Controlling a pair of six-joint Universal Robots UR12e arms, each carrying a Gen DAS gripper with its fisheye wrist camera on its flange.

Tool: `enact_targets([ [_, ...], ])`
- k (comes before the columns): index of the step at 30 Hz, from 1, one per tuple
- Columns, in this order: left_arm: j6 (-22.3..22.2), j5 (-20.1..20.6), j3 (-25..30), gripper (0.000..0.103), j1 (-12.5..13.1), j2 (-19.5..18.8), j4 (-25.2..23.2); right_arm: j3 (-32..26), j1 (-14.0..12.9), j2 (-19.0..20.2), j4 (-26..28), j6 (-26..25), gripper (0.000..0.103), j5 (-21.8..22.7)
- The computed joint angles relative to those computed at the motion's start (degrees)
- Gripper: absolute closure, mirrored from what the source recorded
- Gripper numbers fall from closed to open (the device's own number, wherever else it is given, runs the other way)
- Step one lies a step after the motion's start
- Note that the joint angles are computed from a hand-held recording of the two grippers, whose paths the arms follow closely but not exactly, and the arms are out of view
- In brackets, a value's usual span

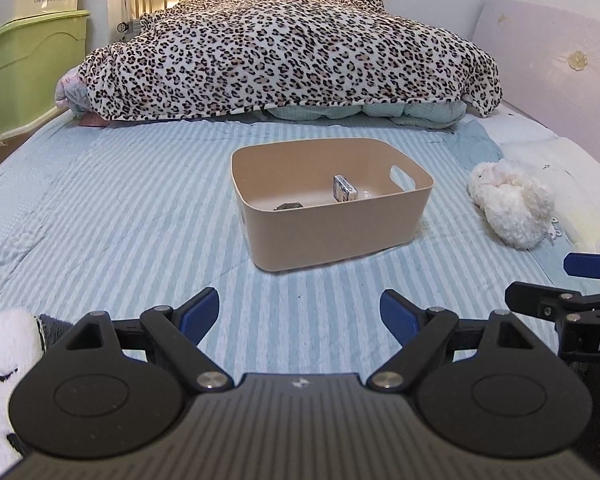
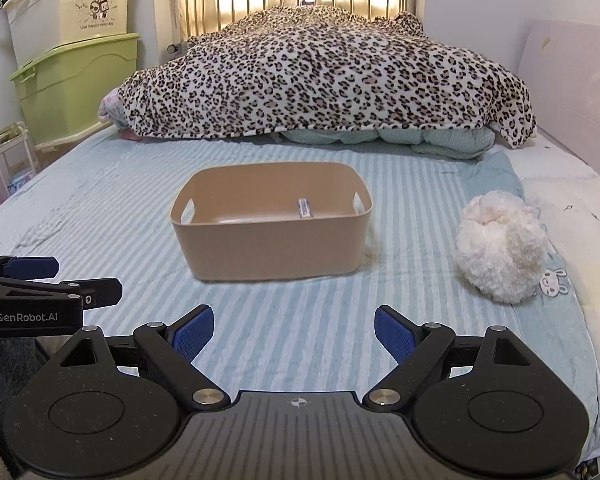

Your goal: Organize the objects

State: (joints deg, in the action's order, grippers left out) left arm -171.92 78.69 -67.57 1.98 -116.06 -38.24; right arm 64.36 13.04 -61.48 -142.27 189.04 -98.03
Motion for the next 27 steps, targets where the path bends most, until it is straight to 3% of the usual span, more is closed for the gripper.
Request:
enact_targets([
  [27, 0.76, -1.61, -0.96, 0.015, 0.34, 1.3, -3.19, 1.3, 0.9, -1.81, 2.41, -0.11, 0.014, 0.17],
])
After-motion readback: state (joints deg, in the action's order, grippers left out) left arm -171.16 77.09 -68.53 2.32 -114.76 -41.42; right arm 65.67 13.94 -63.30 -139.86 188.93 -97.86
